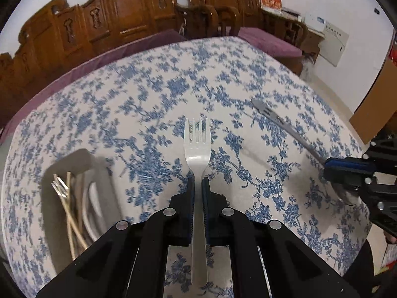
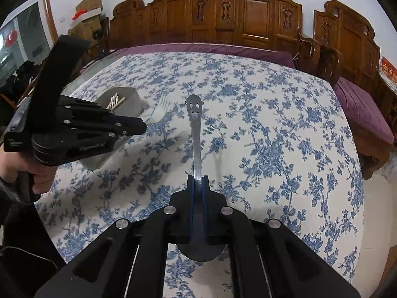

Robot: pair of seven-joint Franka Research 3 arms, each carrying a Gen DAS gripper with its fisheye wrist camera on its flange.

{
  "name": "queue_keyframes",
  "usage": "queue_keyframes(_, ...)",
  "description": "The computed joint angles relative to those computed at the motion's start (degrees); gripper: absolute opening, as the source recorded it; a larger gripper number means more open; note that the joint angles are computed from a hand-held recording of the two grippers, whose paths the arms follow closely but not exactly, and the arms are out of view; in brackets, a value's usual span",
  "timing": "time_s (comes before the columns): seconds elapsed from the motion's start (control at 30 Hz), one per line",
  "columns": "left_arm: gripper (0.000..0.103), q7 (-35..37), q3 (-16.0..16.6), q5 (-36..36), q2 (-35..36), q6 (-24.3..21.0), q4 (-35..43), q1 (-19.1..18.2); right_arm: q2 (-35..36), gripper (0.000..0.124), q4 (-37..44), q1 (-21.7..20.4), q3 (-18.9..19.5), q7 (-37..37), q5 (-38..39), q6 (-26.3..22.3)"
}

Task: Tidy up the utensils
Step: 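Lower the white fork into the tray and open the left gripper while the right carries the spoon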

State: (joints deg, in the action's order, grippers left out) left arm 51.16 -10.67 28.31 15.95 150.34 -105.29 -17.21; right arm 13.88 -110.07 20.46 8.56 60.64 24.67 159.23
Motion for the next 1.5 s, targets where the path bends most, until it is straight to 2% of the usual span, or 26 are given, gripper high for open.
queue_keyframes(0.3,0.006,-3.2,0.6,1.9,-6.7,2.4,-6.5,1.7,0.4,0.007,2.1,2.1,0.2,2.9,-2.0,0.2)
queue_keyframes(0.63,0.006,-6.1,1.0,3.0,-12.5,4.8,-14.0,5.8,2.8,0.007,5.6,4.7,0.8,7.2,-4.3,0.2)
queue_keyframes(0.83,0.006,-7.8,1.4,2.7,-15.0,8.3,-18.7,8.3,4.5,0.007,8.2,6.0,1.4,8.8,-5.0,-0.2)
queue_keyframes(1.2,0.006,-8.6,2.0,2.3,-15.7,13.3,-23.9,11.3,9.5,0.007,15.3,9.0,0.8,13.3,-8.4,-2.2)
queue_keyframes(1.5,0.006,-8.4,2.6,1.9,-15.1,15.4,-25.1,12.4,13.7,0.007,21.1,11.1,0.5,16.2,-11.0,-4.1)
